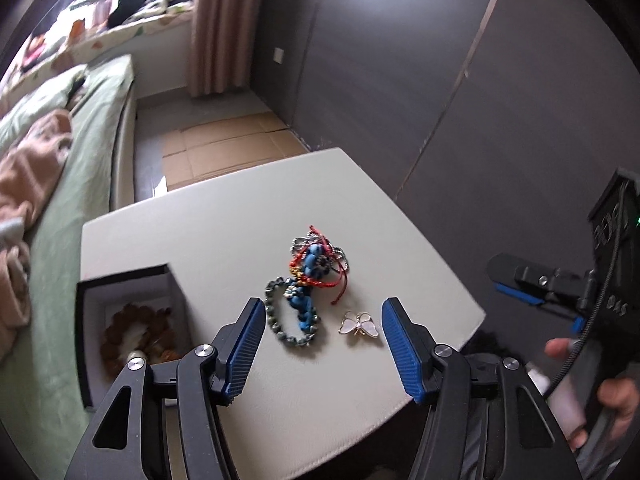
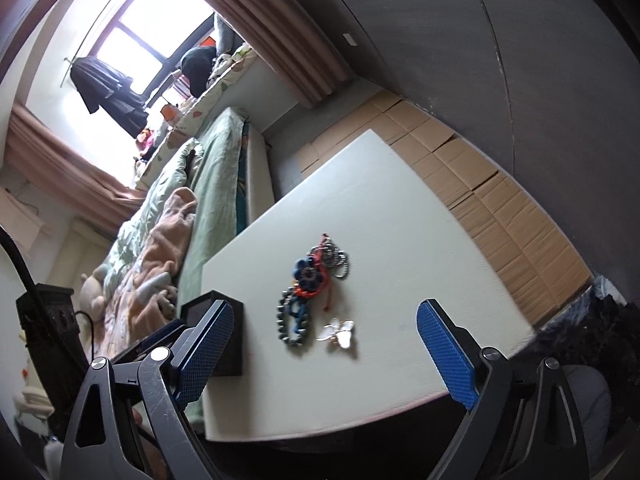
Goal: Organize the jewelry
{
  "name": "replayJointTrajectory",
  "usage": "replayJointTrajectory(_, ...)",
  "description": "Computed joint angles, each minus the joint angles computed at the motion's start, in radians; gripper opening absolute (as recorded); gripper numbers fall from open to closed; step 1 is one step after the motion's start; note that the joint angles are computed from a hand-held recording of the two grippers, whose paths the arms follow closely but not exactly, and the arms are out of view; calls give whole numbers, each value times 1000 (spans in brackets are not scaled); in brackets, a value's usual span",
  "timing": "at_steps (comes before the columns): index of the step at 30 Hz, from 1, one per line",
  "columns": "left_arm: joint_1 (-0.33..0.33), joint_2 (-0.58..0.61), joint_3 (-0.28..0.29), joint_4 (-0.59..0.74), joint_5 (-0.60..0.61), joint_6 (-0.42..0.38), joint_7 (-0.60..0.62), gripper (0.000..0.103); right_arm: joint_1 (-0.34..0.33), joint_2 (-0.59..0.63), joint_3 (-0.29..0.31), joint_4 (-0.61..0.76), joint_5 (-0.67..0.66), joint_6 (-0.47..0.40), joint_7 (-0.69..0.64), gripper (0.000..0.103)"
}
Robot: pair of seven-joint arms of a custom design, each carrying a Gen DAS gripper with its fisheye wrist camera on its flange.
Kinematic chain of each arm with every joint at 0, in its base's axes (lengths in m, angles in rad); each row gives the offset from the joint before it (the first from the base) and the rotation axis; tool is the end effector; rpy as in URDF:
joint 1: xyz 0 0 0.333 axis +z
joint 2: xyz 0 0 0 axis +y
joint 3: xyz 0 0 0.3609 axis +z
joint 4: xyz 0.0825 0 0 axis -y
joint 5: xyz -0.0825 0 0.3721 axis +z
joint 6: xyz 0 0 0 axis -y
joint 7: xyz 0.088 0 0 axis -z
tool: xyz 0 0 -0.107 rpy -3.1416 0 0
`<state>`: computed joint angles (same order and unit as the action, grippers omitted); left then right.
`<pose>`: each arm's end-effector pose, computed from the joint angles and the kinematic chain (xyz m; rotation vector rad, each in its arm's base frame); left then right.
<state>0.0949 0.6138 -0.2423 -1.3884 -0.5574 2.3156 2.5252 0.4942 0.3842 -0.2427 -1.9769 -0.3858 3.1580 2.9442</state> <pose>0.7606 -0.0751 0.4388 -1.2062 2.6449 -1.0083 0.6298 0.2164 0.4172 -1.0131 2.1166 -0.2540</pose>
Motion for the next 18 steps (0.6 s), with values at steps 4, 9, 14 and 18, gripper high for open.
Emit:
replayJointTrajectory(4,-42,15,13,-8,53,30,-10,62,-24,-6,12,-35,9,20,-11,94)
replayJointTrajectory(9,-92,71,34,42,137,23,-71,62,-32,-15,3,-90,47,52,-22,94)
replayJointTrajectory(14,-136,119,52,75,209,73,-156,62,-51,-23,15,-132,92,59,-51,94)
replayJointTrajectory(18,-167,164,67,135,272,61,-231,62,-71,-25,30,-154,124,65,-71,94)
